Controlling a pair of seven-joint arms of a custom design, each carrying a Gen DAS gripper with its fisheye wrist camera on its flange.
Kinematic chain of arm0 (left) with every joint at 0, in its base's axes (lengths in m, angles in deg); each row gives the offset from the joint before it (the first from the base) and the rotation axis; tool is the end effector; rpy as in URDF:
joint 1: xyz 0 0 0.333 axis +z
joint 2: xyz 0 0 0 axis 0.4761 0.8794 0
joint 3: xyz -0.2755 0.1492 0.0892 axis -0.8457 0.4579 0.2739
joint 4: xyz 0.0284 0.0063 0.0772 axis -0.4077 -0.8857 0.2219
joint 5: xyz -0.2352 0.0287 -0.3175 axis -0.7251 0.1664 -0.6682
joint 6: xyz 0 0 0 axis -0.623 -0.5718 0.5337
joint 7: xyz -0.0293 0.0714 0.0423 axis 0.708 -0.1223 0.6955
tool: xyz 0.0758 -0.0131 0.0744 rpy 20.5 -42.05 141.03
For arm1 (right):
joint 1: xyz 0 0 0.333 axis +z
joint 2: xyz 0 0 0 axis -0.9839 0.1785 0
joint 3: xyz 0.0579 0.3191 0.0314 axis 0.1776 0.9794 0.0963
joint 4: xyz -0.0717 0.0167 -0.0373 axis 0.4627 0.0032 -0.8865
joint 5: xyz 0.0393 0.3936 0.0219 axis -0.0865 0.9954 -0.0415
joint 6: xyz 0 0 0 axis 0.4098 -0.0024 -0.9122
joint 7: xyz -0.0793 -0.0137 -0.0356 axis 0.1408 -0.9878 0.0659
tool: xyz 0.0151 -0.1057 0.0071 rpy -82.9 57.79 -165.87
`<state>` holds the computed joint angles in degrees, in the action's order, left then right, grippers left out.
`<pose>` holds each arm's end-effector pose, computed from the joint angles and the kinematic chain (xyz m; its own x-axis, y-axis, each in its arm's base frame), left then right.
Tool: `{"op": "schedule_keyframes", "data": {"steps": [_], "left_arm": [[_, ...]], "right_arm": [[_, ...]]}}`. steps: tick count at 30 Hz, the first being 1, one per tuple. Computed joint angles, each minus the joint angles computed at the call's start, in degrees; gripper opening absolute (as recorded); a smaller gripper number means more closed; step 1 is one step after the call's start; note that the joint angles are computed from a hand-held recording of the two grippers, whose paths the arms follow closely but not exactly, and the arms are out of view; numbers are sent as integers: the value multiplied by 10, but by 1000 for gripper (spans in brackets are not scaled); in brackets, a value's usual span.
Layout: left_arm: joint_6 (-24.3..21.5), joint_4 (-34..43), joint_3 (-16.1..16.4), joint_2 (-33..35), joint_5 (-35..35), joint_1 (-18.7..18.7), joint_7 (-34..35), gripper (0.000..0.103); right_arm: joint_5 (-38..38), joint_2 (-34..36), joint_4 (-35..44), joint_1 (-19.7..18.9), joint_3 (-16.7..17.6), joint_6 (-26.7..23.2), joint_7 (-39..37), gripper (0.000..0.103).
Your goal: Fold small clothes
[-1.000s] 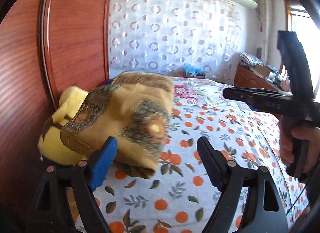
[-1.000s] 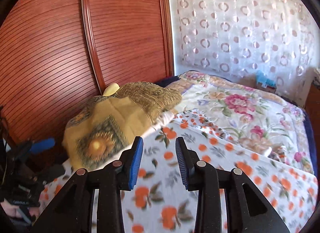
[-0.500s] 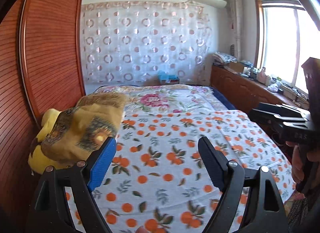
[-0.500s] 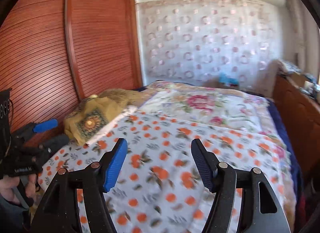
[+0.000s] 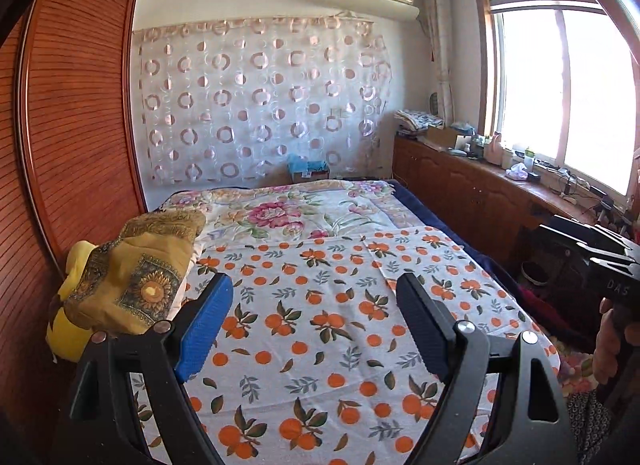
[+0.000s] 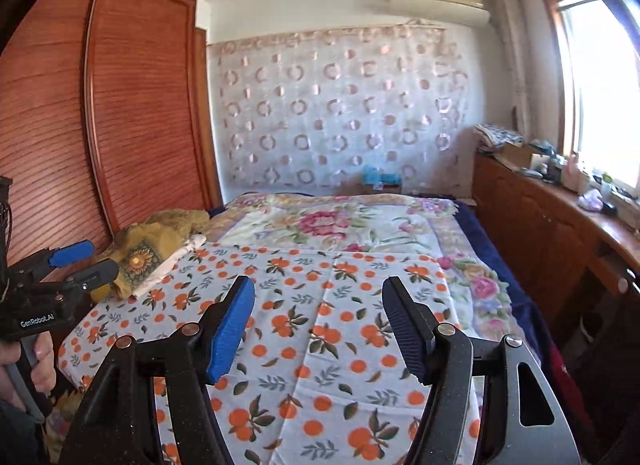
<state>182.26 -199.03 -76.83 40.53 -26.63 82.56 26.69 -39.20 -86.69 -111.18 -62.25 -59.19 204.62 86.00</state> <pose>0.4804 -0.1551 0.5250 0.1768 -0.9837 0.0329 -0.3922 -0.1011 -0.9143 0.4814 0.2634 0.5388 0.5595 -0.8288 -0.0014 -0.2607 -0.1744 -0.9495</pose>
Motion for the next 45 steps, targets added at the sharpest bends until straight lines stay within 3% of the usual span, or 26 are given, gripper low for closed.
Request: {"op": "schedule_keyframes", "data": {"steps": [2, 5, 11, 24, 45], "left_arm": [[-2, 1, -1, -11, -2, -1, -5, 84], [-6, 5, -6, -19, -4, 1, -12, 84], [-10, 5, -14, -35, -5, 11, -30, 84], [-16, 2, -14, -46, 2, 13, -57, 84], [-15, -2, -8, -48, 9, 8, -63, 84]], "right_arm": [[84, -10, -21, -2, 21, 1, -68, 68], [152, -15, -34, 2, 37, 4, -123, 68], [196, -15, -45, 14, 40, 10, -160, 68], [100, 4, -19, 13, 6, 16, -80, 68], [79, 21, -6, 0, 9, 23, -63, 68]]}}
